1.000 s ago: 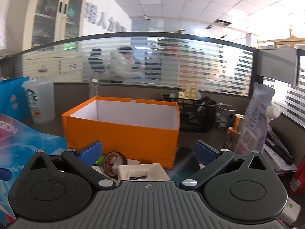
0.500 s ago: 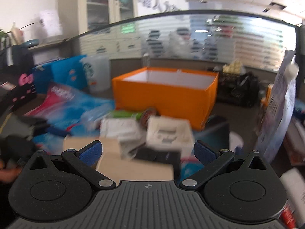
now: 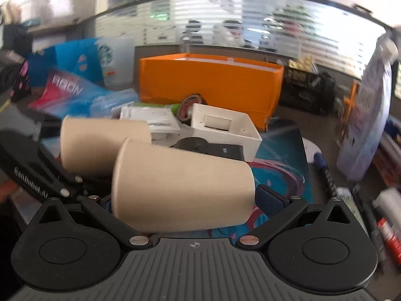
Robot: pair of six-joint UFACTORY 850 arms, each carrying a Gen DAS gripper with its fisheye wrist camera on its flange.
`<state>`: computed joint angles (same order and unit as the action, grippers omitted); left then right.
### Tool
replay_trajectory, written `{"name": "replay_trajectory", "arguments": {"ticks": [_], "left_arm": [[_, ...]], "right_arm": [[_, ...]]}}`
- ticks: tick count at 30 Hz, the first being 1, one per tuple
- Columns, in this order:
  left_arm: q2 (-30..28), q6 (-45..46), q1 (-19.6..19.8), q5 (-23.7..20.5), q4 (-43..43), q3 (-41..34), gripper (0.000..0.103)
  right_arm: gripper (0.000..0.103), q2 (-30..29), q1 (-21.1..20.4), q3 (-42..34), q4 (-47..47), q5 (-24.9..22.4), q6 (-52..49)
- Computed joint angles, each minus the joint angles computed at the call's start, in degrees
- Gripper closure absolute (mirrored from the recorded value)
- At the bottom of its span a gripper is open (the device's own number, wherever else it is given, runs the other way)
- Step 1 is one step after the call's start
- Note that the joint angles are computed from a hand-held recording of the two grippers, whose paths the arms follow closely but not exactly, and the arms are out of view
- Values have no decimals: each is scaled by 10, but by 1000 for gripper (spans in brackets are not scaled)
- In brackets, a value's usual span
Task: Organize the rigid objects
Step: 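Grasp one tan paper cup with the left tool while the right tool grasps the other, then carry both held paper cups over the orange box with both tools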
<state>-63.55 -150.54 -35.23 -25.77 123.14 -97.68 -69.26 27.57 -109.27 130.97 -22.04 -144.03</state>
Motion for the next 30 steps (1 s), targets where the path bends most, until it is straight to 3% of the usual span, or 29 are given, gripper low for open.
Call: {"name": "replay_trajectory", "arguments": {"ticks": [1, 3, 7, 14, 30], "left_arm": [[2, -7, 0, -8, 9, 4, 26], [4, -12, 3, -2, 14, 5, 26], [12, -54, 8, 8, 52, 13, 26], [49, -110, 9, -27, 112, 56, 26], [110, -103, 33, -95, 130, 98, 26]], "right_arm": [[14, -2, -2, -4, -15, -1, 28], [14, -3, -5, -8, -45, -1, 67], [15, 8, -1, 9, -18, 7, 36], [15, 40, -1, 44, 21, -20, 2], [15, 22, 13, -47, 37, -21, -11]]}}
